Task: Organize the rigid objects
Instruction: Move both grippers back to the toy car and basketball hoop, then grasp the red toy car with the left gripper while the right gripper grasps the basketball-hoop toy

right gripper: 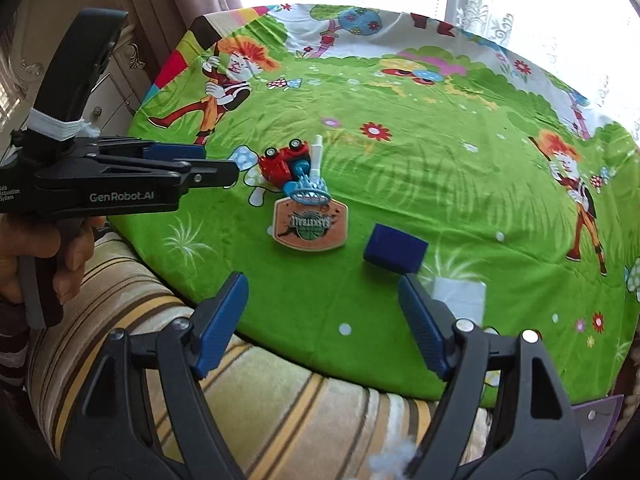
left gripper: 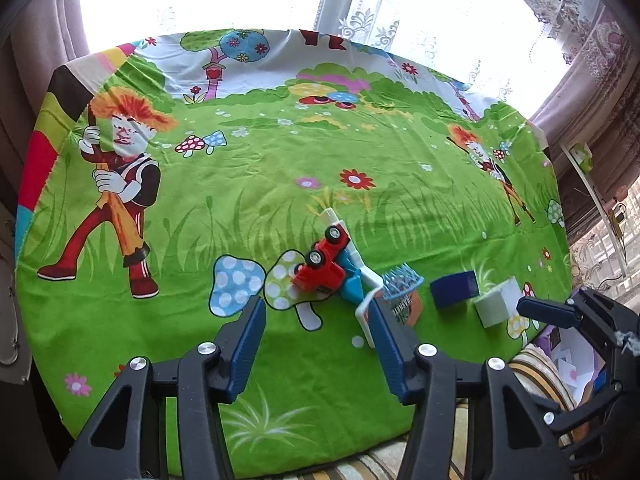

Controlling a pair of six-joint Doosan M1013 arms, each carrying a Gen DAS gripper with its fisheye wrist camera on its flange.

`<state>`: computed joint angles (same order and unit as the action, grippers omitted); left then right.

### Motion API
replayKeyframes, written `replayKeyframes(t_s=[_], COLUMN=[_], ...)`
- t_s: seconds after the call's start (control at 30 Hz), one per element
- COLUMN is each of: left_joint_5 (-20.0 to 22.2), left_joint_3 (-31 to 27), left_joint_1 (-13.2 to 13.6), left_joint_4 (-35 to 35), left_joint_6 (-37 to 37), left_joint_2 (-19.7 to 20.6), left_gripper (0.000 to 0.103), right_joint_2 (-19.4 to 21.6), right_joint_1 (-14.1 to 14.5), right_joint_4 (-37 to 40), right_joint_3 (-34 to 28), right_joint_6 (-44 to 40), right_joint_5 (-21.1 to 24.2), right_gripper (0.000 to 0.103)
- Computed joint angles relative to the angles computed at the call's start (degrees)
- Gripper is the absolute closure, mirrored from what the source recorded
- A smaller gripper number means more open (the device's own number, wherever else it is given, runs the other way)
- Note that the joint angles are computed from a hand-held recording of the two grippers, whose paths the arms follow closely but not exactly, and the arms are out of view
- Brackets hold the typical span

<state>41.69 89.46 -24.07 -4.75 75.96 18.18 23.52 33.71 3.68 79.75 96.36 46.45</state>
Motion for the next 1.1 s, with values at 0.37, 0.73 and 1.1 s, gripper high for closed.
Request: replayKeyframes(t_s=[0.37, 0.73, 1.1], left_joint_5=[1.77, 0.82, -2.86], left_joint_3=[-4.33, -5.71, -3.05], left_joint_1=[2.25, 4.11, 4.62], left_joint_4=[-5.41, -2.59, -1.08], left_joint_6=[4.65, 0.7, 0.09], left_joint_2=[5.07, 6.62, 4.23], left_gripper=[0.052, 0.053, 0.053], right_joint_2=[6.76, 8.39, 7.99], right_joint_1=[-0.03, -0.92, -0.85], right_joint_4=[1.92, 4.25, 3.88], right_joint_3=[-7.3, -8.32, -7.71], right_joint_6=[-1.52, -3.62, -3.61], right_joint_5=[2.24, 2.64, 1.87], right_gripper=[0.023, 0.064, 0.064])
